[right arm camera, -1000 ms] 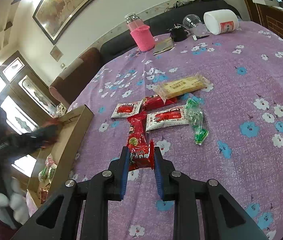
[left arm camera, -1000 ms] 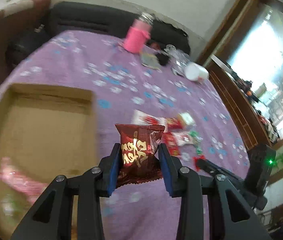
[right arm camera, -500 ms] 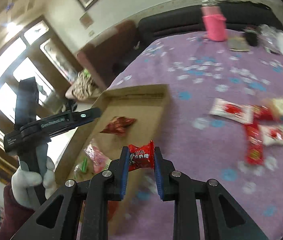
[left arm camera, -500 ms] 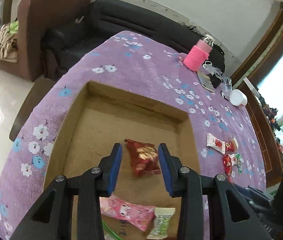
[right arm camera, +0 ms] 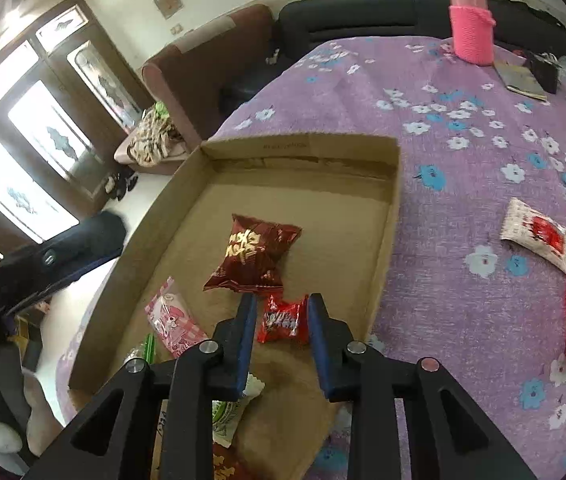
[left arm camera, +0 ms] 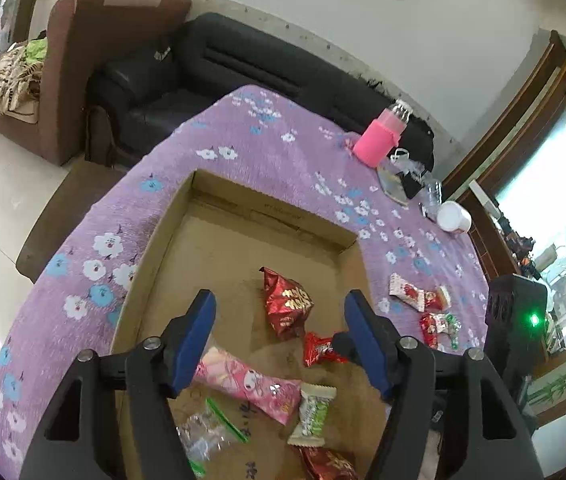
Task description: Organize snacks
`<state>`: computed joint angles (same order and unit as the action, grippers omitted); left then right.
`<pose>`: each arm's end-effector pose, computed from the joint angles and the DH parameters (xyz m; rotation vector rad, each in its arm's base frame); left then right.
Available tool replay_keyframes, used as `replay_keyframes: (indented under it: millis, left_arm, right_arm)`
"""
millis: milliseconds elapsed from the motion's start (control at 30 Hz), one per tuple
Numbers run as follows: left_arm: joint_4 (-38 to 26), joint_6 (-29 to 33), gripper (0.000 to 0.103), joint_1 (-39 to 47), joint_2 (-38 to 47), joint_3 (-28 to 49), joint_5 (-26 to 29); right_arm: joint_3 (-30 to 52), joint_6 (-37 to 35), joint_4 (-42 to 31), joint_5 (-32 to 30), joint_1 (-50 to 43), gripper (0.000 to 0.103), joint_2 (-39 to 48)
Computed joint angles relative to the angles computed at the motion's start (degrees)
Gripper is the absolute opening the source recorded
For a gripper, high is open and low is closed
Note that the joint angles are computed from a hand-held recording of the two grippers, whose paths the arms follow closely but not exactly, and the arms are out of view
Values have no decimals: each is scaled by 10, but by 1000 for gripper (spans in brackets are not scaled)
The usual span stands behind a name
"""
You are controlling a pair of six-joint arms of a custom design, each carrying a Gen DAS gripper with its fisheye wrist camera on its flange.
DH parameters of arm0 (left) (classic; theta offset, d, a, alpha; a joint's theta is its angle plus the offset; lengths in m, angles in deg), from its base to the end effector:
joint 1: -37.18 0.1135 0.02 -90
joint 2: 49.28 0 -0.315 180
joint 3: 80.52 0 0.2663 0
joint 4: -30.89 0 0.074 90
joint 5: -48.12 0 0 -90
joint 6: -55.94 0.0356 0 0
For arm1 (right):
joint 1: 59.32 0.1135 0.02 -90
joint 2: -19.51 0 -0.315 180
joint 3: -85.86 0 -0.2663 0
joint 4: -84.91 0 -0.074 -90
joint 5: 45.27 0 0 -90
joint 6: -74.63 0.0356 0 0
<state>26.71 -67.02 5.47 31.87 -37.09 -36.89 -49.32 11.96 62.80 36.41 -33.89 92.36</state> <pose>0.2227 -0.1412 0.1887 0.0204 2.3950 -0.6598 0.2075 0.1044 0.2055 -0.0247 2.5221 0.5705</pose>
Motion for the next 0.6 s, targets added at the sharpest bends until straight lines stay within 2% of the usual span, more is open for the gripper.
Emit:
replay_keyframes:
  millis: [167,233,333,467,567,600]
  left_arm:
    - [-21,-27,72,-65,-58,-16,-68]
    - [-46,-37,75,-115,-79,-13,-125]
    - [-91,-63,84,-209,-96,1,-238]
    - [-153,-140,94,-323,-83,31,-377]
    - [-194,-195,94,-386,-62,55,-436]
    - [-209,-204,94,-403,-52,66,-447]
  right_arm:
    - [-19,-2,-49,-20,-41,32,-95]
    - [-27,-10,-81,-27,-59,32,-143]
    - [-41,-17,-151,-23,-82,33,-240]
    - [-58,-25,-247,-21,-134,42,-370]
    - [-69,-46,-310,-62,-209,42,-448]
    - [-73,-74,-333,-97,-261,42,-465]
